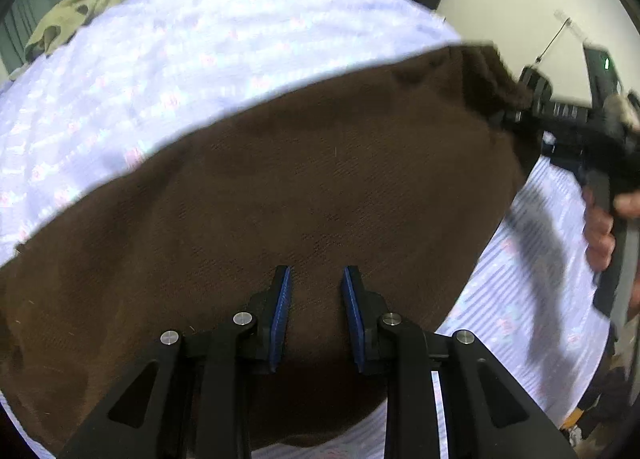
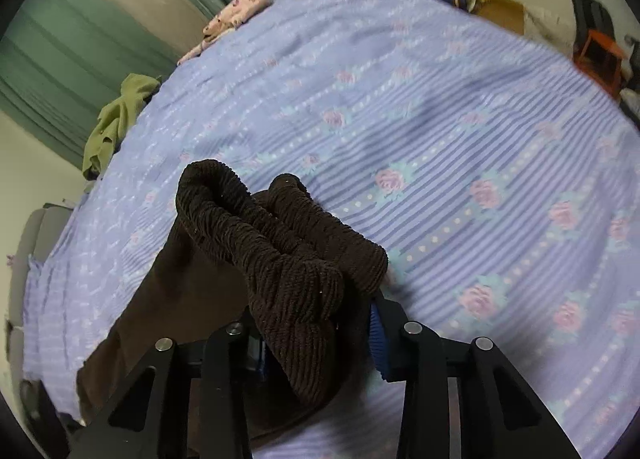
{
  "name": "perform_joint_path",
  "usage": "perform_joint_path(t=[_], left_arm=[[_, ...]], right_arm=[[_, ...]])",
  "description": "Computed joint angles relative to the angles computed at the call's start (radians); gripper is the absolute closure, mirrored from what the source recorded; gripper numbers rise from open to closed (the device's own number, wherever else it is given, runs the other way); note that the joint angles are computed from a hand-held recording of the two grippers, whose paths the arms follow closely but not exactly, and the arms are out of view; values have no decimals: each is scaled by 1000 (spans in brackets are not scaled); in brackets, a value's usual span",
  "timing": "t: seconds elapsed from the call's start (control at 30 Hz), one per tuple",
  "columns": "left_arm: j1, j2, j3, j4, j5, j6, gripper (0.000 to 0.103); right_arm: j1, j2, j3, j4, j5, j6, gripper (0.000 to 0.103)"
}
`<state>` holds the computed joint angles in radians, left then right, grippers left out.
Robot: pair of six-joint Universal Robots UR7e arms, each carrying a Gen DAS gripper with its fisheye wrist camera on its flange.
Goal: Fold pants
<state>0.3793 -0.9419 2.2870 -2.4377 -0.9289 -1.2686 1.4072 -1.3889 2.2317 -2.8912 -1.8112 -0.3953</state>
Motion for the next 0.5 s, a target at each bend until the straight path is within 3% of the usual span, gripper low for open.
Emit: perform_joint_path(t=[0.13, 0.23, 0.3, 0.5], left_arm=[[3, -35, 12, -69, 33, 31, 85], [50, -19, 13, -150, 13, 87, 94], [94, 7, 9, -215, -23, 127, 95], [150, 41, -3, -240, -64, 153, 96]], right_arm=[[23, -69, 38, -15, -18, 5, 66], [46, -108, 64, -31, -59, -15, 66], [56, -126, 72, -29, -76, -24, 66], [56, -145, 69, 4, -83, -23, 66]])
